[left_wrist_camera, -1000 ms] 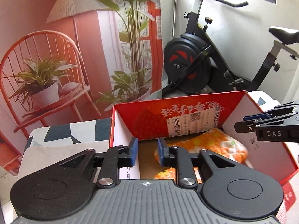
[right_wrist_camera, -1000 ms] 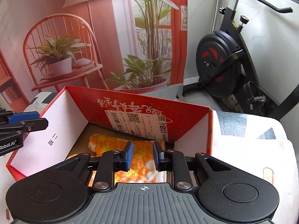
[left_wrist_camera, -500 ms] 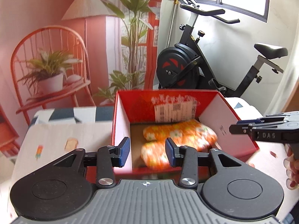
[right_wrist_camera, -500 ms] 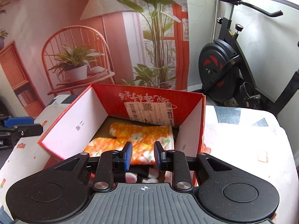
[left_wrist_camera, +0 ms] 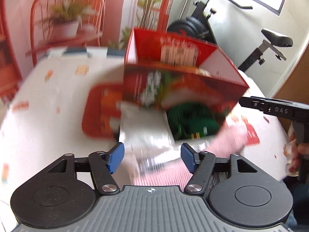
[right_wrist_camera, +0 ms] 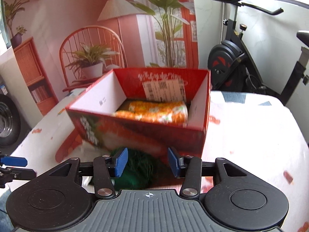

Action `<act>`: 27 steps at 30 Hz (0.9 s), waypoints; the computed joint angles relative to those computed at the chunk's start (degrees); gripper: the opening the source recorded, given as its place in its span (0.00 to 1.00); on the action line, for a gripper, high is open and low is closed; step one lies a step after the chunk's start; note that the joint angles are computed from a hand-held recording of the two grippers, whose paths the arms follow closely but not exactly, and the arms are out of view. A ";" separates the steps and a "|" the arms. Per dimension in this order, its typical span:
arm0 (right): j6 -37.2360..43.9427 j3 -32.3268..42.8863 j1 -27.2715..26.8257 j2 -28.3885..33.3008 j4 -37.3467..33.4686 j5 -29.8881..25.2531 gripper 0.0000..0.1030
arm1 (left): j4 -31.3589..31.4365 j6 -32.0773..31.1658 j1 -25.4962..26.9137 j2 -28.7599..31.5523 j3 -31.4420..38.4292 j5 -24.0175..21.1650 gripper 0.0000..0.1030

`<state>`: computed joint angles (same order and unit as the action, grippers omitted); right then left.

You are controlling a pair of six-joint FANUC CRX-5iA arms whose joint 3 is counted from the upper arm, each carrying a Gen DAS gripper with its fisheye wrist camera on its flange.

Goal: Organize soft objects
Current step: 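Lower both tools onto the pink knit towel and close on it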

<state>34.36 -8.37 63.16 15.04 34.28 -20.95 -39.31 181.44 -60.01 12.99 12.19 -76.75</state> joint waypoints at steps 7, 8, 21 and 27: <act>-1.73 -4.88 1.32 -0.88 0.50 0.18 0.49 | 4.66 -0.13 1.00 0.80 -1.71 3.39 0.68; -1.14 -4.83 1.41 -0.76 -0.52 0.19 0.52 | 5.22 -0.74 1.26 1.14 -1.66 3.76 0.68; 6.53 -1.92 2.18 1.78 -11.50 -1.40 0.58 | 5.12 -3.38 2.34 3.88 -0.64 1.58 0.31; 7.89 -1.22 2.27 1.50 -15.48 -1.92 0.62 | 3.13 -3.96 1.96 5.32 1.02 -0.78 0.30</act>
